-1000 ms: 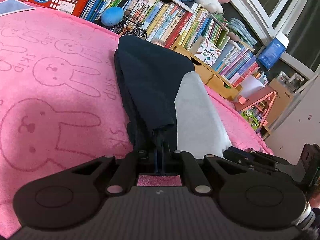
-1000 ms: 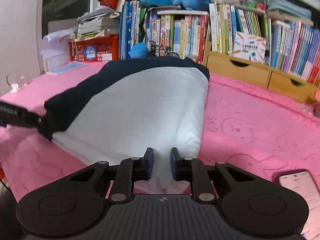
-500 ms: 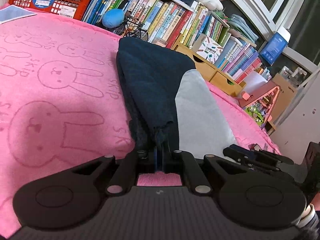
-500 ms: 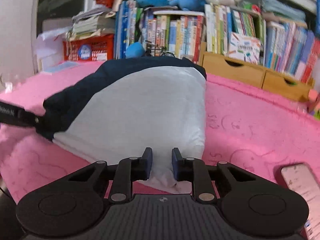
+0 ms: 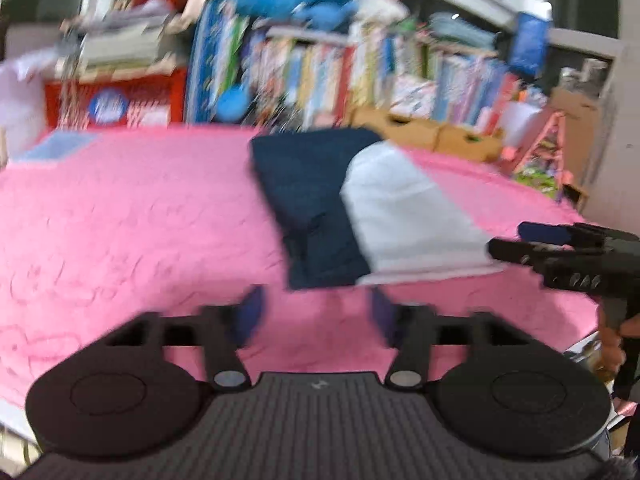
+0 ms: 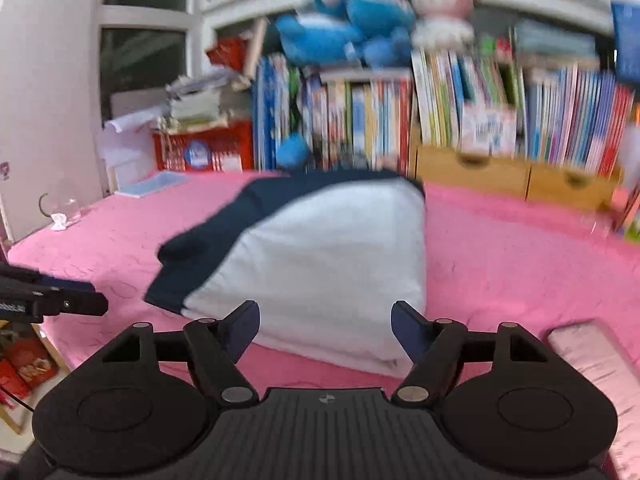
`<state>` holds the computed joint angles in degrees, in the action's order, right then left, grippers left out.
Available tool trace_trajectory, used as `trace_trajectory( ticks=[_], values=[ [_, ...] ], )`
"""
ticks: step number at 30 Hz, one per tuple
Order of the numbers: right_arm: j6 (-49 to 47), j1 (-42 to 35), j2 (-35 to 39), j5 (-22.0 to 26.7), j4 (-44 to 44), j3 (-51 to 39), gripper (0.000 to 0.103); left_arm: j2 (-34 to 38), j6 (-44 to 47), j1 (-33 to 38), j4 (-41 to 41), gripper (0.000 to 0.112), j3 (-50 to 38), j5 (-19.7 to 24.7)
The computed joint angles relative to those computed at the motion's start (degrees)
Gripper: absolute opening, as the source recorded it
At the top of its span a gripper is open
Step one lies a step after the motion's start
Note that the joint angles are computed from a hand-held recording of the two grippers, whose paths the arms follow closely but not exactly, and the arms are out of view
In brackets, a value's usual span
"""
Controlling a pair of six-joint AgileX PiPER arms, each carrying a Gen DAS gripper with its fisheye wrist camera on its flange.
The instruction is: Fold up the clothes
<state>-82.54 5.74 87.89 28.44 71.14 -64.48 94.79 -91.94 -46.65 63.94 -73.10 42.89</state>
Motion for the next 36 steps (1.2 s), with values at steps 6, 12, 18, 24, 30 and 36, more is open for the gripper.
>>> trace_trajectory(
  ticks=[6, 12, 18, 24, 30, 36],
  values=[
    [1.10, -1.22, -7.91, -0.67, 2.06, 7.54, 0.097, 5.06, 3.45, -2.29, -3.41, 0.103, -8.74, 5.19],
    [11.12, -3.38, -8.01, 2.28, -5.91, 6.49, 0.103, 11.54, 15.93, 0.66, -20.04, 0.103, -19.97, 13.25],
    [13.07, -1.44, -8.58, -0.35, -8.86, 7.14, 0.103, 14.64, 19.57, -0.37, -21.13, 0.103, -25.59, 18.82],
    [11.81, 0.02, -5.96, -0.03, -10.89, 3.77, 0.103, 18.52, 27.09, 0.80, -24.39, 0.103, -33.02, 21.95],
    [18.95, 1.04, 1.38, 2.84, -23.20, -6.64, 0.103, 21.19, 34.27, 2.32, -26.09, 0.103, -38.49, 24.24],
    [18.76, 0.15, 4.13, 5.01, -22.47, -8.79, 0.103, 23.37, 37.14, 3.22, -28.35, 0.103, -41.24, 25.01]
  ],
)
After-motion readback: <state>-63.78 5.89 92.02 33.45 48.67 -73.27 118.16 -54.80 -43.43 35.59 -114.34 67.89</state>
